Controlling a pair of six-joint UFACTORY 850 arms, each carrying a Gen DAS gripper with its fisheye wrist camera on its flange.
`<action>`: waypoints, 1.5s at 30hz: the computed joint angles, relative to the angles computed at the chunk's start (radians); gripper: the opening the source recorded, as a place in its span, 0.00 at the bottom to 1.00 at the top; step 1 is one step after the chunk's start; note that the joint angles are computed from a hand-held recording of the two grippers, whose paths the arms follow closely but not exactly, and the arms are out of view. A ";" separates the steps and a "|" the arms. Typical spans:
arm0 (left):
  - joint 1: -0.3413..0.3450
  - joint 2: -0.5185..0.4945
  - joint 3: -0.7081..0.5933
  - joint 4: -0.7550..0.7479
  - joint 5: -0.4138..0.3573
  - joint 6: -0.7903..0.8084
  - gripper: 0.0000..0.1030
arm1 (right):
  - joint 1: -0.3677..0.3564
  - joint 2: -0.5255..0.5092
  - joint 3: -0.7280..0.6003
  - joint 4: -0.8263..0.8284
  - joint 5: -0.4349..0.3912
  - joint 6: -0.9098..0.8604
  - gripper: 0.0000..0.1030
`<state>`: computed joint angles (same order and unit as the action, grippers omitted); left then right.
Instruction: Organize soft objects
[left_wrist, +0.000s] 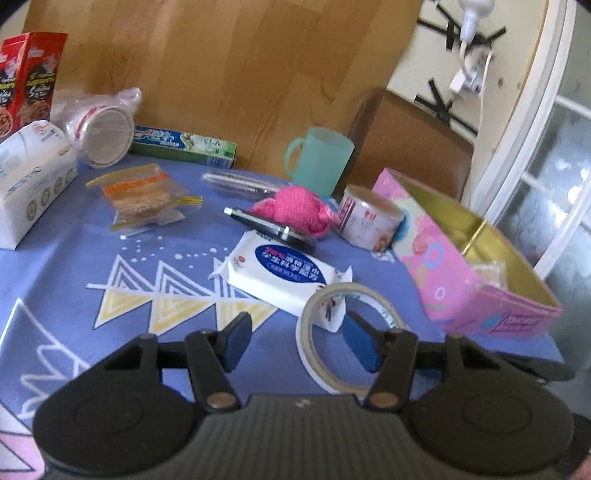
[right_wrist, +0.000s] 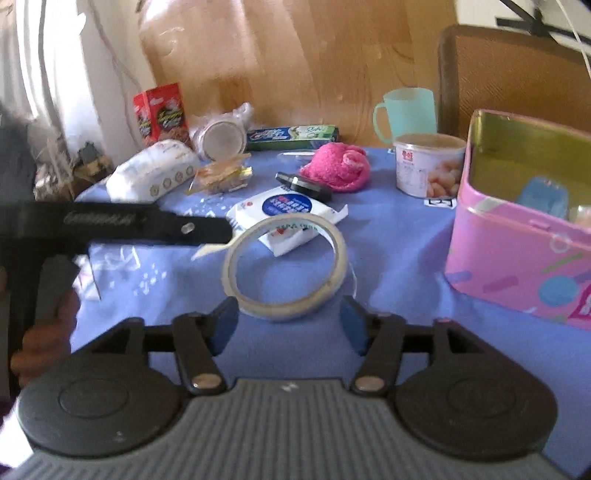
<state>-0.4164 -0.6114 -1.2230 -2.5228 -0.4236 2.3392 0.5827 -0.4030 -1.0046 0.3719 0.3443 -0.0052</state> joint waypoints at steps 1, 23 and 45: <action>-0.004 -0.007 -0.013 0.024 0.015 -0.021 0.54 | 0.004 0.008 0.012 0.044 0.015 -0.055 0.63; -0.070 0.042 -0.043 -0.025 0.048 0.060 0.14 | 0.016 0.012 0.011 0.155 0.203 -0.340 0.80; -0.099 -0.015 -0.092 -0.442 0.036 0.414 0.46 | -0.123 0.098 0.131 0.436 0.459 -0.227 0.71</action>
